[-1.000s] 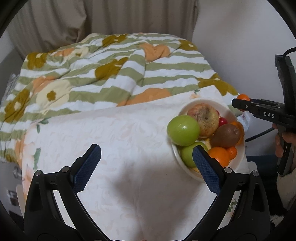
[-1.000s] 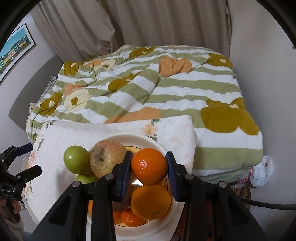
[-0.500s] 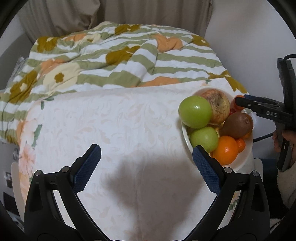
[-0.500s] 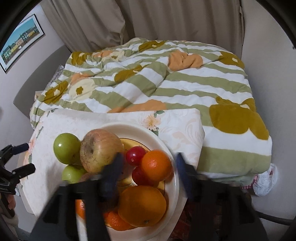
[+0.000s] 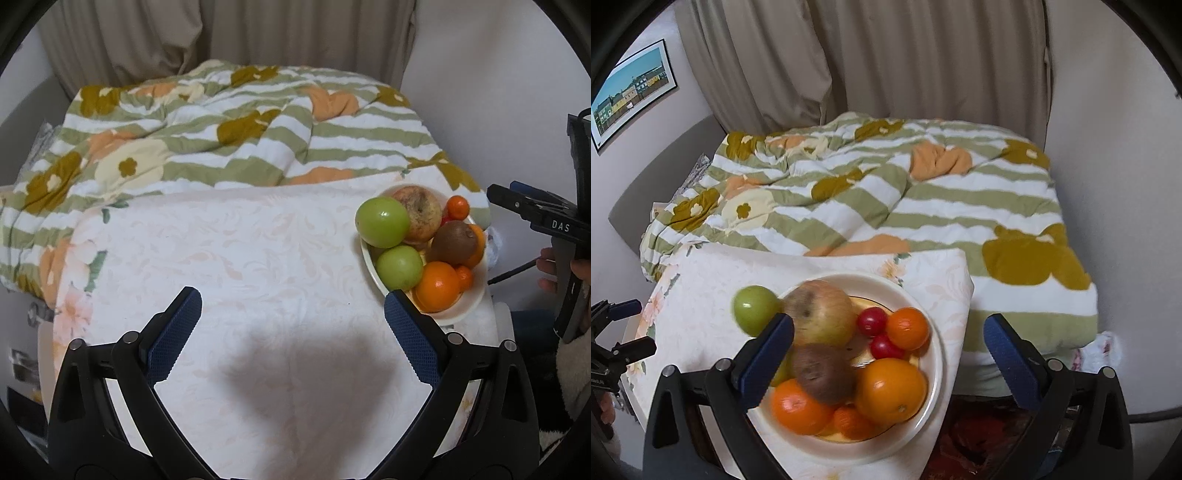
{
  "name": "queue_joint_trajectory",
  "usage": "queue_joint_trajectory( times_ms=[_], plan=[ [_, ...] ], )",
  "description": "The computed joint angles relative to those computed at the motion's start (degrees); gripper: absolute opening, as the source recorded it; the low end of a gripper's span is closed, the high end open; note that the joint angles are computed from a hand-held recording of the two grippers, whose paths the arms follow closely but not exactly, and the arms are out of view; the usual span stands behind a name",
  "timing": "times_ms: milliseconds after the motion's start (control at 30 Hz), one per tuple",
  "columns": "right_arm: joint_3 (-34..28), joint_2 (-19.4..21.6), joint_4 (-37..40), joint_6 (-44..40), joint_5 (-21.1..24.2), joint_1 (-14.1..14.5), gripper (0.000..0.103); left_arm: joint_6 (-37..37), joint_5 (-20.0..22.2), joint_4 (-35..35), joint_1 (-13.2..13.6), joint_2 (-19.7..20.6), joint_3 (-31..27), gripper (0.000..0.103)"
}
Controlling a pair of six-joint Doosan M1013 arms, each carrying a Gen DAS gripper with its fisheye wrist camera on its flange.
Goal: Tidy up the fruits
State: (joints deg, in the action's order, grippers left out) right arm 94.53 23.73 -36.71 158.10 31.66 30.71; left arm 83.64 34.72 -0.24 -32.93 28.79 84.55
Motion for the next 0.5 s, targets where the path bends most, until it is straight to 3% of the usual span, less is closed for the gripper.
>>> queue_joint_trajectory(
  times_ms=[300,500],
  plan=[
    [-5.7,-0.6,-9.1,11.9,12.9,8.3,0.102,7.3,-6.8,-4.4,2.7,-7.1,6.0,0.103],
    [-11.2,1.3,-11.3,17.0,21.9,13.7,0.102,6.2,-11.2,-2.0,4.6,-11.5,9.9,0.103]
  ],
)
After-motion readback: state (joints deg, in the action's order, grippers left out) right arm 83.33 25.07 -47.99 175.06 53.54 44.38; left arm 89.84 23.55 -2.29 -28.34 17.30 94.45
